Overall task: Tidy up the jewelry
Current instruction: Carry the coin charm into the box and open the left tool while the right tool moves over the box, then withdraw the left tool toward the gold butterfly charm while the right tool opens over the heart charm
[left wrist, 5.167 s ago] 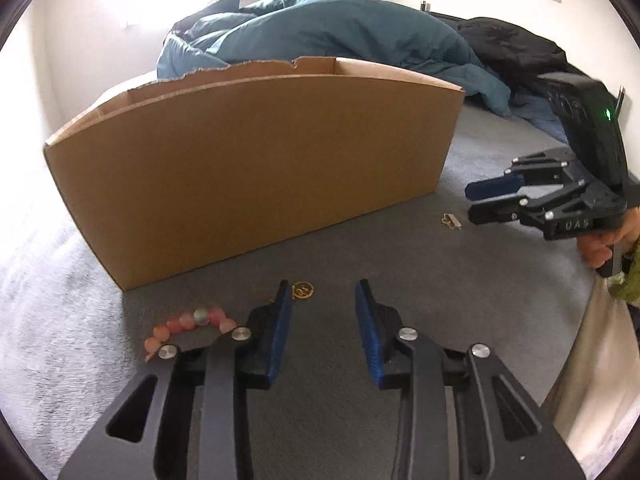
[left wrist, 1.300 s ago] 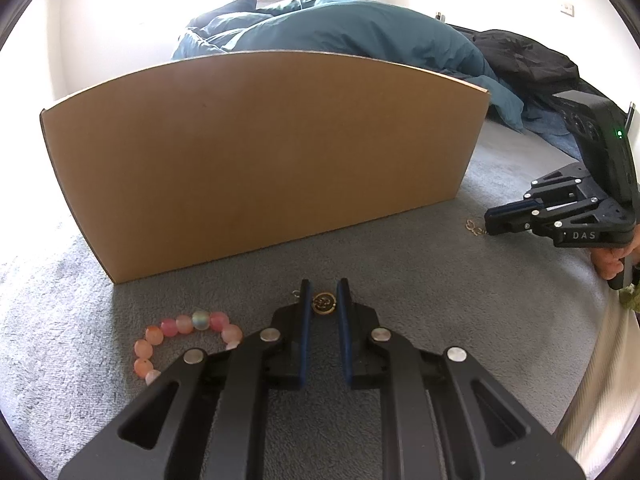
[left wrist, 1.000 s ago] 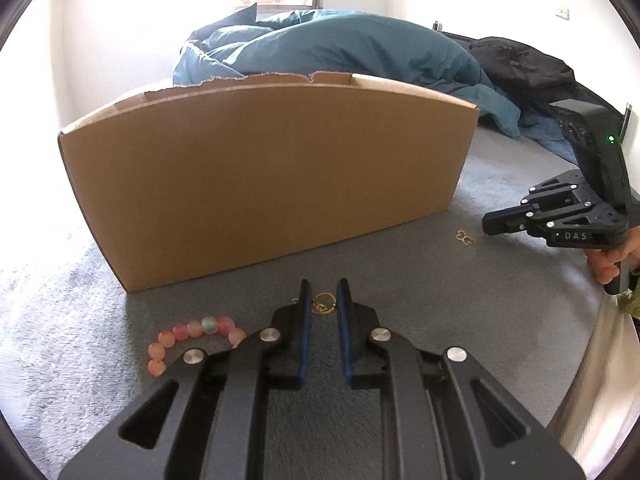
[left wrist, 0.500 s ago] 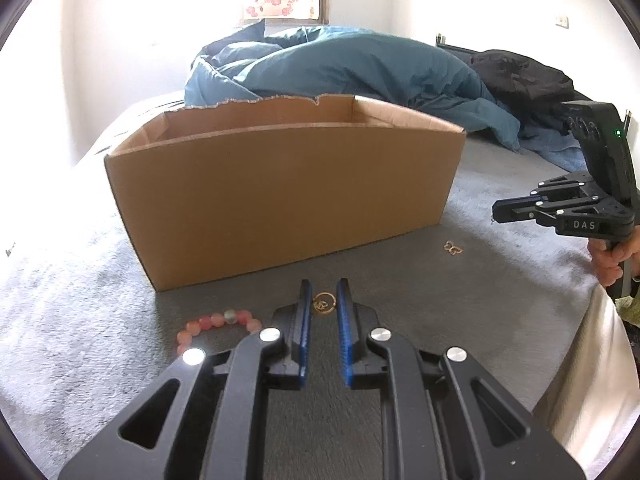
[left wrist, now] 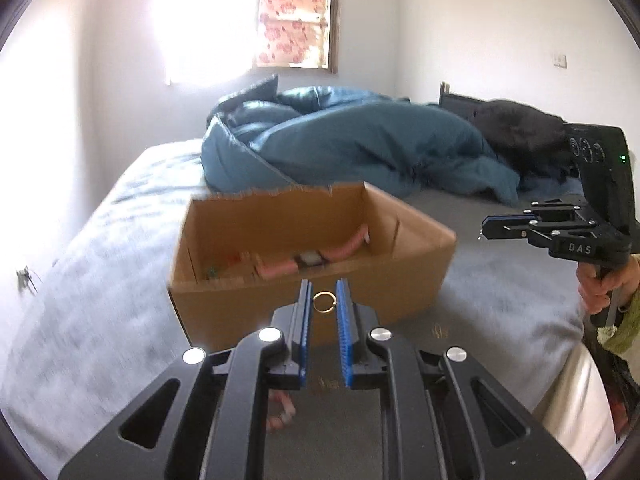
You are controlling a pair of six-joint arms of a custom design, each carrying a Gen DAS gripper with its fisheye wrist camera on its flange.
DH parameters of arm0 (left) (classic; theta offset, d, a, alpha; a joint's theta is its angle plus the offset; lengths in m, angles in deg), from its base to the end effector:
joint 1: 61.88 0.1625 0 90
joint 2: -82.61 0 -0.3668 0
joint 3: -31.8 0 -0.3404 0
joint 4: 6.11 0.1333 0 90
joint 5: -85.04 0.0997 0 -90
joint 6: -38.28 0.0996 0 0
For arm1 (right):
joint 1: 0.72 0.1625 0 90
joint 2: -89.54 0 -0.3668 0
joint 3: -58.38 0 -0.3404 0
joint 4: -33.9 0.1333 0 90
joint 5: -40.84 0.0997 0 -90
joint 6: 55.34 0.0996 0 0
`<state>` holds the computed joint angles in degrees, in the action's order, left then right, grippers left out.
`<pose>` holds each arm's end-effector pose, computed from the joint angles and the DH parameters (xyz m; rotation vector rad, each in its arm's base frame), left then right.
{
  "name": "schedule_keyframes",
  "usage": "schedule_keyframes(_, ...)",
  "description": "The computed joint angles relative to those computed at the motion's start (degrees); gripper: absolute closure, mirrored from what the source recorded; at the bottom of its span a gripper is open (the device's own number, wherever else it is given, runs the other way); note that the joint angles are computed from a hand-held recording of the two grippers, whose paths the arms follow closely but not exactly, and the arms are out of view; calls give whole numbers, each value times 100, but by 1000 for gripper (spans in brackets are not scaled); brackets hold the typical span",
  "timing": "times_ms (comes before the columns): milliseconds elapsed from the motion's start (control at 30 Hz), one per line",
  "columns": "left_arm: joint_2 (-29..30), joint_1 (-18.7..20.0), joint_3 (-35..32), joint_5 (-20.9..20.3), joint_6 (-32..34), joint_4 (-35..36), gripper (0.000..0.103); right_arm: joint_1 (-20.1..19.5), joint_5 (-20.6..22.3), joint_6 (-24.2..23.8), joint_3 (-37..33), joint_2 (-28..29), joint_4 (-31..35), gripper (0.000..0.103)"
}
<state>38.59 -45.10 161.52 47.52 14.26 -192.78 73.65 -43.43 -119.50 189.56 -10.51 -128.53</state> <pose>-0.3204 -0.3184 0.0374 0.9185 2.2859 -1.0664 0.0389 -0.3927 0.3390 1.1246 -2.3742 0.8438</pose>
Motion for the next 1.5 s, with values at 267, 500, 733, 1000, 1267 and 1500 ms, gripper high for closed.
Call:
schedule_keyframes(267, 42, 731, -944, -320, 770, 334, 91, 535, -37, 318, -697, 784, -45, 103)
schedule_keyframes(500, 292, 1380, -1646, -403, 771, 995, 91, 604, -394, 583, -1325, 1570, 206, 103)
schedule_keyframes(733, 495, 1716, -2054, -491, 802, 1429, 91, 552, -774, 773, -1684, 2027, 381, 100)
schedule_keyframes(1000, 560, 1839, -2061, -647, 762, 1331, 72, 523, -762, 751, -1710, 2082, 316, 91)
schedule_keyframes(1267, 558, 1743, -1950, -621, 864, 1097, 59, 514, -701, 713, -1620, 2007, 167, 75)
schedule_keyframes(1500, 412, 1609, -1727, -560, 705, 948, 58, 492, -587, 674, -1429, 1792, 24, 68)
